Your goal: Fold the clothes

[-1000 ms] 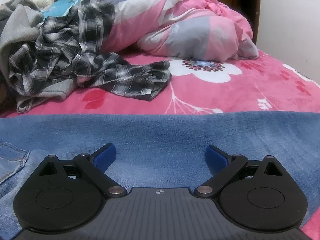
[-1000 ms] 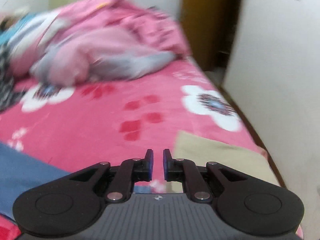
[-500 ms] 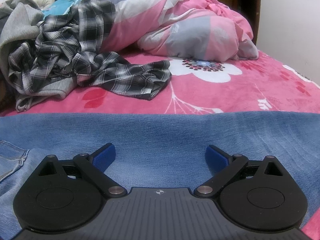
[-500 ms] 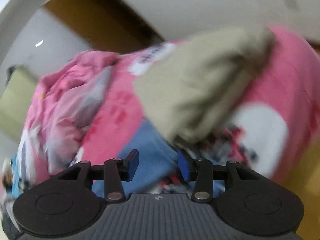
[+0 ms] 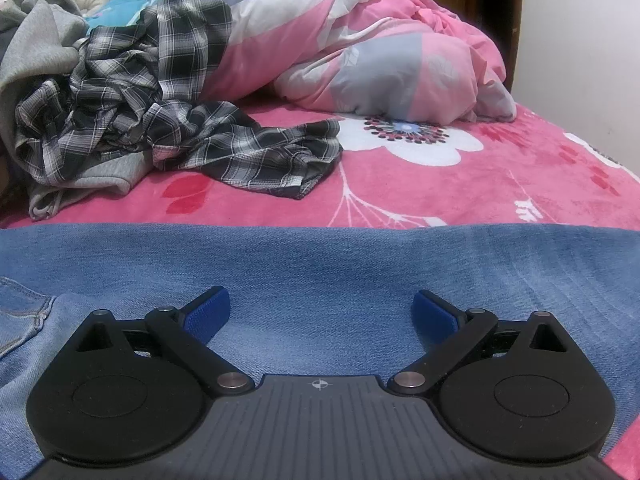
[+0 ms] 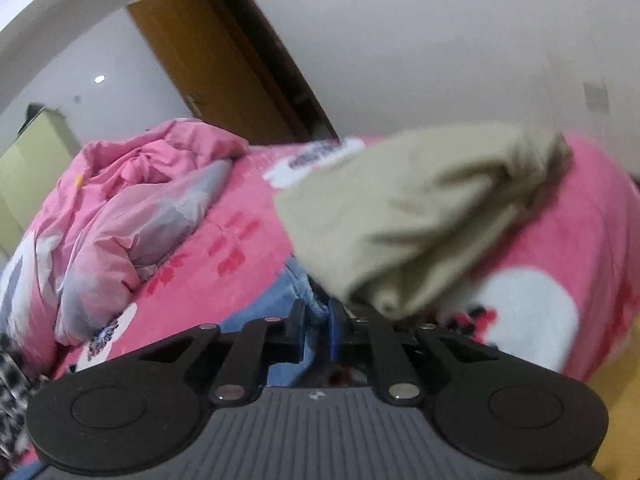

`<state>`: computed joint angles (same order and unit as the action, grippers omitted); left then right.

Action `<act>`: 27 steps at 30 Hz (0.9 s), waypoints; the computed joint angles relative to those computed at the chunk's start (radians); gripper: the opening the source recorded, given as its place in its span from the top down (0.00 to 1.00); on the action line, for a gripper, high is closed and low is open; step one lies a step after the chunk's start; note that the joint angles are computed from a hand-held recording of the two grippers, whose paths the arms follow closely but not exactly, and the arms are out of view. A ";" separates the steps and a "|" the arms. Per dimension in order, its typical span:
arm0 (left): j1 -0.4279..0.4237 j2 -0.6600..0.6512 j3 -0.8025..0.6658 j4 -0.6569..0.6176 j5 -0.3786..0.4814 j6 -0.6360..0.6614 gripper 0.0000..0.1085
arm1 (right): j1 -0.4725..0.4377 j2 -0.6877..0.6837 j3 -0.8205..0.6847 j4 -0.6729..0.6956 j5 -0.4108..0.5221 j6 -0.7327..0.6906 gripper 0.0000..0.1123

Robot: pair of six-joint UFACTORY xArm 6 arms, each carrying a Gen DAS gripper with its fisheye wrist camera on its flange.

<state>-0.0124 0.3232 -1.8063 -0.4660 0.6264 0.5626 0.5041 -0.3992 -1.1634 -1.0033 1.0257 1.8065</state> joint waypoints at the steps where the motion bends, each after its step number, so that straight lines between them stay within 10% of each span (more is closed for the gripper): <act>1: 0.000 0.000 0.000 0.000 0.000 0.000 0.08 | -0.004 0.018 -0.022 -0.018 -0.006 -0.023 0.90; 10: -0.001 -0.003 0.006 0.002 -0.005 -0.001 0.08 | -0.085 0.151 -0.253 -0.152 -0.200 -0.213 0.91; 21: -0.001 -0.005 0.011 -0.001 -0.009 0.000 0.08 | -0.064 0.023 -0.023 0.104 -0.021 -0.262 0.91; 27: -0.002 -0.007 0.013 -0.002 -0.011 0.000 0.08 | 0.041 0.114 -0.194 0.041 0.214 -0.428 0.83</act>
<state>-0.0139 0.3166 -1.7932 -0.4679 0.6153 0.5628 0.5454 -0.2854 -1.3574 -0.9620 1.2393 1.3784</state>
